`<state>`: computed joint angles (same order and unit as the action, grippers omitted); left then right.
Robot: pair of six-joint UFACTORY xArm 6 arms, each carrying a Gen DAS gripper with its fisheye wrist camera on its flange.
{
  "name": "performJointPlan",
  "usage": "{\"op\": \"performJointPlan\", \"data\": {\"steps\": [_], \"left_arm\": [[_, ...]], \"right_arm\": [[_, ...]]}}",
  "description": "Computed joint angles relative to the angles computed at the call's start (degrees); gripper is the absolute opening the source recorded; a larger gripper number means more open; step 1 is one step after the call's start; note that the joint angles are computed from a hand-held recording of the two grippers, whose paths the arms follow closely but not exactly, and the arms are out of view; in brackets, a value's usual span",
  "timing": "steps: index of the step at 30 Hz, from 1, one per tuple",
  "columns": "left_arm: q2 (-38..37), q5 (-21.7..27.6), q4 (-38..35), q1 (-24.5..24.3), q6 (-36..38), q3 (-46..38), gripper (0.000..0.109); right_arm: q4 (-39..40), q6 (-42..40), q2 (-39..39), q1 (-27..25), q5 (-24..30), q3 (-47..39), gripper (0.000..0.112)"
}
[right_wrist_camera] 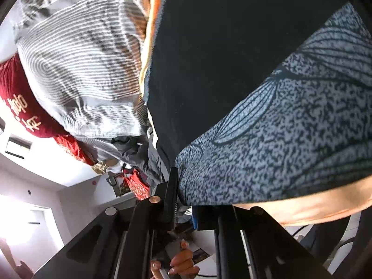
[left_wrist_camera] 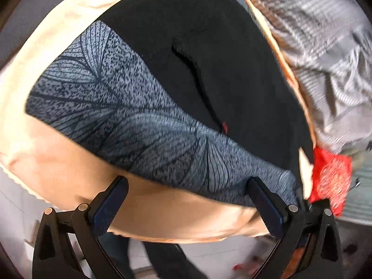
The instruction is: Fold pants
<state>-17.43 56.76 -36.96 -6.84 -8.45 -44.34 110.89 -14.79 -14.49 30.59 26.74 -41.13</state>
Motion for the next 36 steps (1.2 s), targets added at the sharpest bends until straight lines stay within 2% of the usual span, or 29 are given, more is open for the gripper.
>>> {"op": "performJointPlan", "data": {"steps": [3,4,5,6,7,8,10,15,19,23,27,30,34,36], "left_arm": [[0.6,-2.5,-1.1,0.5,-2.1,-0.2,0.102],[0.7,-3.2,-0.5,0.6,-3.0,-0.3,0.091],[1.2,-3.3,0.1,0.8,-3.5,-0.9,0.069],[1.9,-2.9,1.5,0.8,-4.4,-1.5,0.062],[2.2,-2.0,2.6,1.2,-4.9,-2.0,0.049],[1.7,-1.6,3.3,1.7,-4.8,-2.1,0.029],[1.7,0.0,5.7,2.5,-3.3,-3.8,0.017],[1.5,1.2,7.5,2.0,-1.3,-8.5,0.017],[5.5,2.8,9.4,1.1,-1.3,-14.9,0.017],[14.4,2.0,11.0,-1.0,-3.9,-26.3,0.017],[25.9,1.9,15.1,-2.8,-5.6,-40.9,0.017],[37.4,2.2,18.9,-4.0,-7.9,-54.2,0.017],[51.4,4.4,24.3,-5.1,-11.7,-70.1,0.017],[58.0,6.9,26.6,-5.5,-13.4,-77.8,0.018]], "right_arm": [[-4.5,3.4,-0.7,-0.3,0.6,0.1,0.011],[-5.5,4.2,-0.8,-0.3,0.8,0.1,0.011],[-6.6,5.0,-0.9,-0.4,1.0,0.1,0.011],[-8.3,6.3,-1.1,-0.4,1.1,0.2,0.011],[-9.8,7.4,-0.9,-0.3,1.0,0.0,0.011],[-11.4,8.8,-1.0,-0.2,1.0,-0.1,0.011],[-16.4,12.8,-1.3,0.0,0.6,-0.4,0.011],[-27.1,19.0,-1.5,-1.9,1.9,-2.7,0.009],[-35.9,21.2,2.3,-7.1,8.3,-8.9,0.009],[-40.9,19.0,8.9,-12.4,15.3,-18.3,0.009],[-46.0,17.2,20.1,-18.0,23.1,-32.9,0.009],[-49.8,18.6,30.8,-21.1,28.1,-46.0,0.009],[-55.4,21.6,46.1,-23.8,34.8,-64.9,0.009],[-58.9,23.8,54.5,-24.6,38.7,-75.7,0.009]]}}
